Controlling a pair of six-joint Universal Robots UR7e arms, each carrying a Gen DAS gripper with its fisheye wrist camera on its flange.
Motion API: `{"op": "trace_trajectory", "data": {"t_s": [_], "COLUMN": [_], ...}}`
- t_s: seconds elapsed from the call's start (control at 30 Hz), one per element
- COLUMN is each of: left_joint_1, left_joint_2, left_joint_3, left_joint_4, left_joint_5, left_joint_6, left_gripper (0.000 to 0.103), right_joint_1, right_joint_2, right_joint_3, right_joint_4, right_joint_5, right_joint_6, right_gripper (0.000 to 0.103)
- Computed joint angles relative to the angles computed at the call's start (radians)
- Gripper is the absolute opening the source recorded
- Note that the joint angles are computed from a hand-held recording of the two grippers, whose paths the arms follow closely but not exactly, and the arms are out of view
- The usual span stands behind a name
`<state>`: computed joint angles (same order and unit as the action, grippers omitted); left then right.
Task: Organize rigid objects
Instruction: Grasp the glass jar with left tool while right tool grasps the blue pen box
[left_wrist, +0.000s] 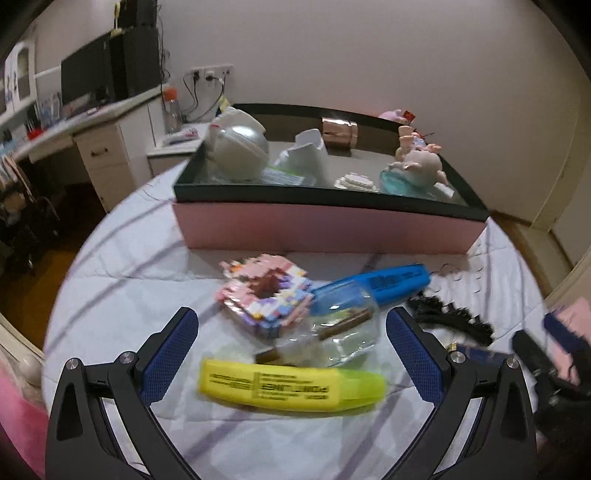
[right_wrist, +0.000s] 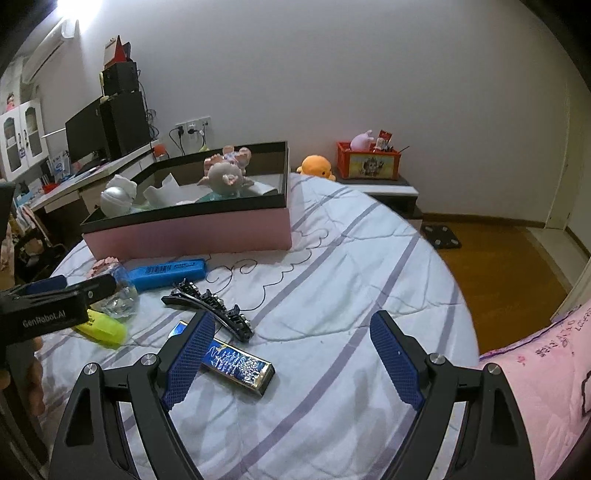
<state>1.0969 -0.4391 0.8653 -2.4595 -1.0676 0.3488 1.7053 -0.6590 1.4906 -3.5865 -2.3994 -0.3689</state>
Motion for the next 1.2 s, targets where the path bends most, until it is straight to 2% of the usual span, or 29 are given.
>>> {"op": "trace_trajectory", "data": {"t_s": [0.13, 0.17, 0.3, 0.33, 0.47, 0.57, 0.73, 0.83, 0.93, 1.03, 1.13, 1.17, 1.2], "left_joint_1": [-0.009, -0.009, -0.004, -0.004, 0.004, 0.000, 0.001, 0.001, 0.005, 0.007, 0.008, 0.008, 0.009], "left_joint_2": [0.017, 0.027, 0.046, 0.046, 0.025, -0.004, -0.072, -0.113, -0.146, -0.173, -0.195, -0.202, -0.208], "left_joint_3": [0.002, -0.015, -0.050, -0.053, -0.033, 0.024, 0.104, 0.160, 0.198, 0.235, 0.266, 0.275, 0.283], "left_joint_4": [-0.002, 0.023, 0.052, 0.053, 0.034, -0.050, -0.105, -0.136, -0.139, -0.143, -0.140, -0.140, -0.140], "left_joint_5": [0.022, 0.031, 0.053, 0.051, 0.010, 0.034, 0.015, 0.021, 0.009, 0.007, -0.003, -0.006, -0.010], "left_joint_6": [0.028, 0.023, 0.007, 0.014, 0.031, 0.079, 0.095, 0.116, 0.115, 0.126, 0.128, 0.130, 0.131], "left_gripper": [0.101, 0.094, 0.075, 0.062, 0.062, 0.062, 0.062, 0.062, 0.062, 0.062, 0.062, 0.062, 0.062], "right_joint_1": [-0.006, -0.006, -0.005, -0.005, -0.005, -0.004, -0.002, -0.009, -0.004, -0.007, -0.007, -0.004, -0.002], "right_joint_2": [-0.012, -0.012, -0.010, -0.010, -0.007, -0.004, -0.001, -0.014, -0.008, -0.012, 0.000, 0.003, 0.003], "right_joint_3": [0.001, -0.001, -0.008, -0.009, -0.014, -0.018, -0.017, -0.006, -0.019, -0.013, -0.032, -0.033, -0.030], "right_joint_4": [0.058, 0.059, 0.063, 0.064, 0.092, 0.113, 0.177, 0.236, 0.266, 0.291, 0.332, 0.323, 0.313], "right_joint_5": [0.016, 0.015, 0.014, 0.012, 0.000, -0.013, -0.026, 0.019, 0.019, 0.053, 0.032, 0.028, 0.033], "right_joint_6": [0.036, 0.036, 0.033, 0.033, 0.042, 0.051, 0.069, 0.110, 0.105, 0.097, 0.095, 0.085, 0.077], "right_gripper": [0.087, 0.087, 0.087, 0.087, 0.087, 0.087, 0.087, 0.087, 0.087, 0.087, 0.087, 0.081, 0.066]}}
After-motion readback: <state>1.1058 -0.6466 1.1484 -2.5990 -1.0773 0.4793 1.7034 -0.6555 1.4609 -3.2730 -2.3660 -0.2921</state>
